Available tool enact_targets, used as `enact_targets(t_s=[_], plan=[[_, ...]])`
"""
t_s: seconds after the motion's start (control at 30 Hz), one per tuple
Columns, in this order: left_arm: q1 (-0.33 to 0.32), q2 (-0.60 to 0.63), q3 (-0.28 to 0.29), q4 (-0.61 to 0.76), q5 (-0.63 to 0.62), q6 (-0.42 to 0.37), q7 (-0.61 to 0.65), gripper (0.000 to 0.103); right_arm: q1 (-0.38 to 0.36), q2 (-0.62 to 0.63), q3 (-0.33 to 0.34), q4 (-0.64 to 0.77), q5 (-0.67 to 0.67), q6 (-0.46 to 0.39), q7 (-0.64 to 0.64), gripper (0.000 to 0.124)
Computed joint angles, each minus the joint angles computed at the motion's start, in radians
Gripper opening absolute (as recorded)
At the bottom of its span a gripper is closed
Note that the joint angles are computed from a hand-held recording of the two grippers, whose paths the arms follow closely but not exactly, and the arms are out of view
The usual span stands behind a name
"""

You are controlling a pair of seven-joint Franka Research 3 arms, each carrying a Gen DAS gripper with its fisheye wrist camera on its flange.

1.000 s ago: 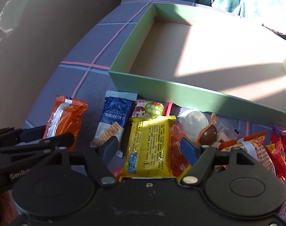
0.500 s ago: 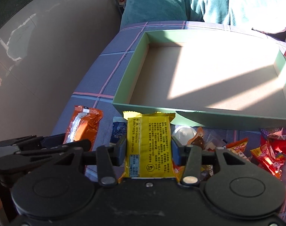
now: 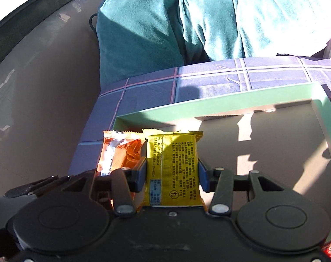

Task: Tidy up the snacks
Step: 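Carry both packets into the green box and open both tools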

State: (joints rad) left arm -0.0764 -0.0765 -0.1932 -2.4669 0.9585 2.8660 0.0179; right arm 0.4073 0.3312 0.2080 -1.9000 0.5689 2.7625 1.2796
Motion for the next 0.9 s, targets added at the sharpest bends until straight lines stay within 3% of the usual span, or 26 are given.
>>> enact_targets(t_s=[0.3,0.37,0.43,0.5,0.67,0.9], plan=[[-0.028,0.179,0.059,0.135,0.016,-0.037,0.063,0.049,-0.015,0.191,0.003,0.205,-0.035,-0.067,0.034,0.047],[-0.047,0.183,0.07,0.143,0.058,-0.056,0.035,0.061,-0.027,0.216,0.015,0.234,-0.018,-0.09,0.029,0.054],[-0.06,0.178,0.079,0.149,0.123,-0.066,-0.019,0.087,-0.041,0.236,0.03,0.257,0.012,-0.089,0.017,0.08],[-0.059,0.163,0.079,0.143,0.146,-0.059,-0.039,0.089,-0.043,0.229,0.034,0.247,0.025,-0.067,0.006,0.09],[-0.053,0.101,0.058,0.109,0.112,-0.079,-0.047,0.097,-0.046,0.195,0.028,0.228,0.036,-0.073,0.008,0.098],[-0.054,-0.054,-0.004,-0.004,0.069,-0.139,-0.09,0.103,-0.059,0.014,0.041,0.024,0.111,-0.022,-0.064,0.103]])
